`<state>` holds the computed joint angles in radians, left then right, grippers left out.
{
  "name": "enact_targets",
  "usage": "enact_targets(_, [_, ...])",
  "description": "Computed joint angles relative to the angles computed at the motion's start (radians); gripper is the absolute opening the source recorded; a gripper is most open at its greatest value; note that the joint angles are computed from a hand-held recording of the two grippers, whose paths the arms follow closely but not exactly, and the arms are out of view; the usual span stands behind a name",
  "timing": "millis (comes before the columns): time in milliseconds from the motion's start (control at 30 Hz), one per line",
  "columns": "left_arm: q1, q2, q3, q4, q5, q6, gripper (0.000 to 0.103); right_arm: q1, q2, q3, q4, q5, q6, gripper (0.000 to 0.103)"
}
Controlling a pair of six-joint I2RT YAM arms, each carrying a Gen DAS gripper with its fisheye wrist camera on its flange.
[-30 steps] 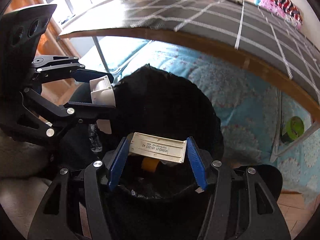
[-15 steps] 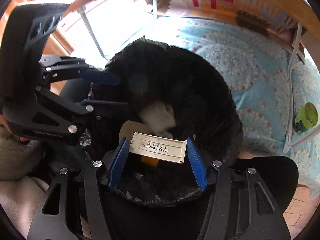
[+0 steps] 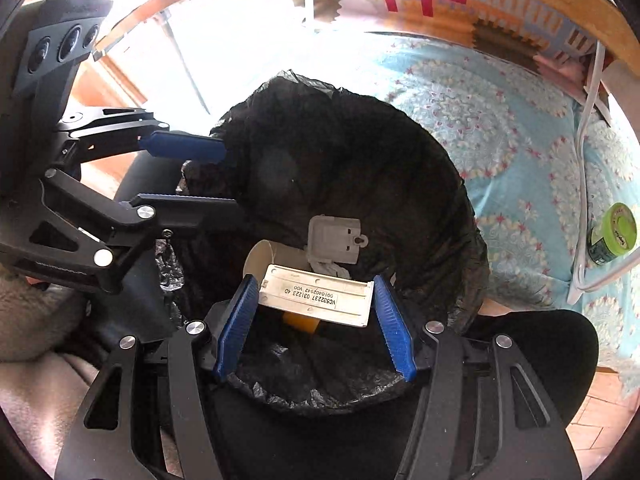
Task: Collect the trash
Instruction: 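Open the left tool to drop the holder while the right tool drops the label, then move both tools back over the mat toward the blister pack and stick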
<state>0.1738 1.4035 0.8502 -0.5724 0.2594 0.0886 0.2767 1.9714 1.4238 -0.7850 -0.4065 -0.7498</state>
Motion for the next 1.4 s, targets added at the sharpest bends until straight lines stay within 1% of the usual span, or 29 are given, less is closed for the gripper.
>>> enact_targets(100, [0.01,-0.036,-0.002,-0.015,0.006,0.006,0.06,-0.001,-0.006,0.001,-0.006,-0.011,-0.004,0.059])
enact_targets(167, [0.016,-0.055,-0.001,-0.025,0.007,0.007,0.06,-0.004,-0.015,-0.003,-0.005,-0.016,-0.007,0.062])
enact_targets(533, [0.038,-0.208,0.026,-0.099,0.025,0.032,0.06,-0.017,-0.09,-0.014,-0.002,-0.049,-0.022,0.062])
enact_targets(867, [0.051,-0.3,0.129,-0.17,0.046,0.076,0.06,-0.05,-0.187,0.027,-0.028,-0.141,-0.039,0.062])
enact_targets(1067, [0.081,-0.287,0.207,-0.179,0.055,0.089,0.06,-0.061,-0.219,0.08,-0.038,-0.19,-0.041,0.062])
enact_targets(1200, [0.101,-0.249,0.252,-0.16,0.048,0.093,0.06,-0.071,-0.209,0.139,-0.06,-0.214,-0.036,0.062])
enact_targets(1400, [0.152,-0.181,0.32,-0.131,0.059,0.099,0.06,-0.065,-0.182,0.209,-0.052,-0.216,-0.013,0.062])
